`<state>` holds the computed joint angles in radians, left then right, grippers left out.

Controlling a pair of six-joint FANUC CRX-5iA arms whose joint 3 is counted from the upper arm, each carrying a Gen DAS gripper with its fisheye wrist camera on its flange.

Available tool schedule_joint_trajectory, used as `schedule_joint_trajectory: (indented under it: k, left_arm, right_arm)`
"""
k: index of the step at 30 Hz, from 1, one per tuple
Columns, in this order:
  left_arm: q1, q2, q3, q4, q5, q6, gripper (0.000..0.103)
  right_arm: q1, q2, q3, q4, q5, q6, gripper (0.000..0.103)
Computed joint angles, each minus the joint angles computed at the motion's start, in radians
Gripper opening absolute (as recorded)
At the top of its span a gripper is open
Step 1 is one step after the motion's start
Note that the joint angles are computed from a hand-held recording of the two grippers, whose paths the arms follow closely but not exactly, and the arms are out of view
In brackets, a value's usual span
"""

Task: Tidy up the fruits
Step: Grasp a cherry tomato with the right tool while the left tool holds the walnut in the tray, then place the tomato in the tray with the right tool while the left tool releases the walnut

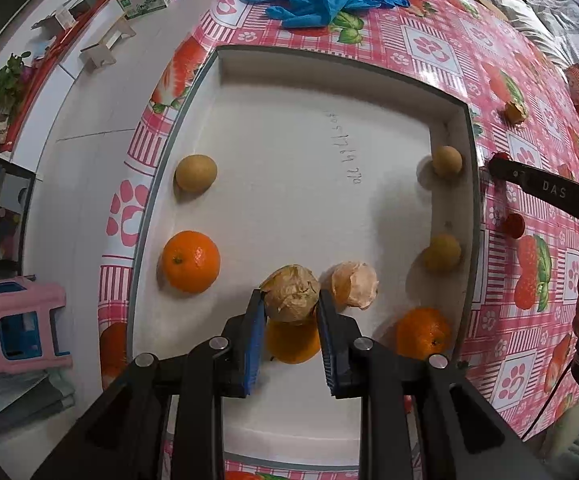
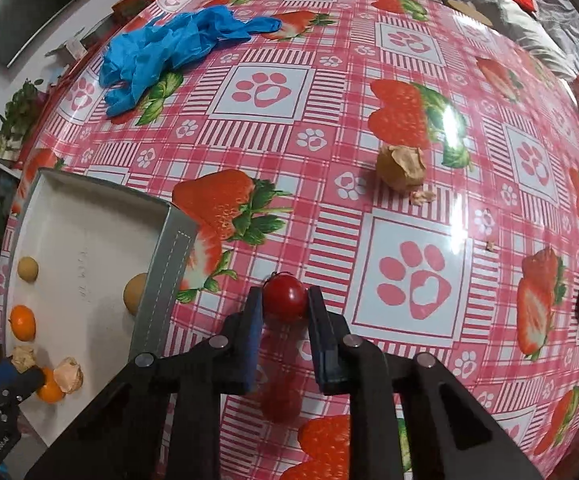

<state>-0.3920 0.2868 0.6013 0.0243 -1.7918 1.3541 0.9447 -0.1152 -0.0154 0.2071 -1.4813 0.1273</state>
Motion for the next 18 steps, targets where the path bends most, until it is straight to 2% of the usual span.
schedule_joint_trajectory:
  k: [3, 9, 14, 18]
  left_arm:
    - [-0.002, 0.001, 0.002, 0.002, 0.003, -0.001, 0.027]
    - [-0.006, 0.012, 0.011, 0.002, -0.003, 0.003, 0.027]
    - [-0.006, 0.011, 0.003, -0.001, -0.005, 0.003, 0.027]
    - [-0.008, 0.007, -0.011, -0.005, -0.001, 0.001, 0.027]
  right_arm:
    - [0.014, -0.032, -0.013, 0.015, 0.017, -0.039, 0.023]
    - [0.064, -0.051, 0.034, 0.032, 0.057, -0.031, 0.023]
    - [0.079, -0.001, 0.103, -0.009, 0.132, 0.014, 0.023]
    - [0.077, 0.041, 0.138, -0.058, 0.156, 0.062, 0.023]
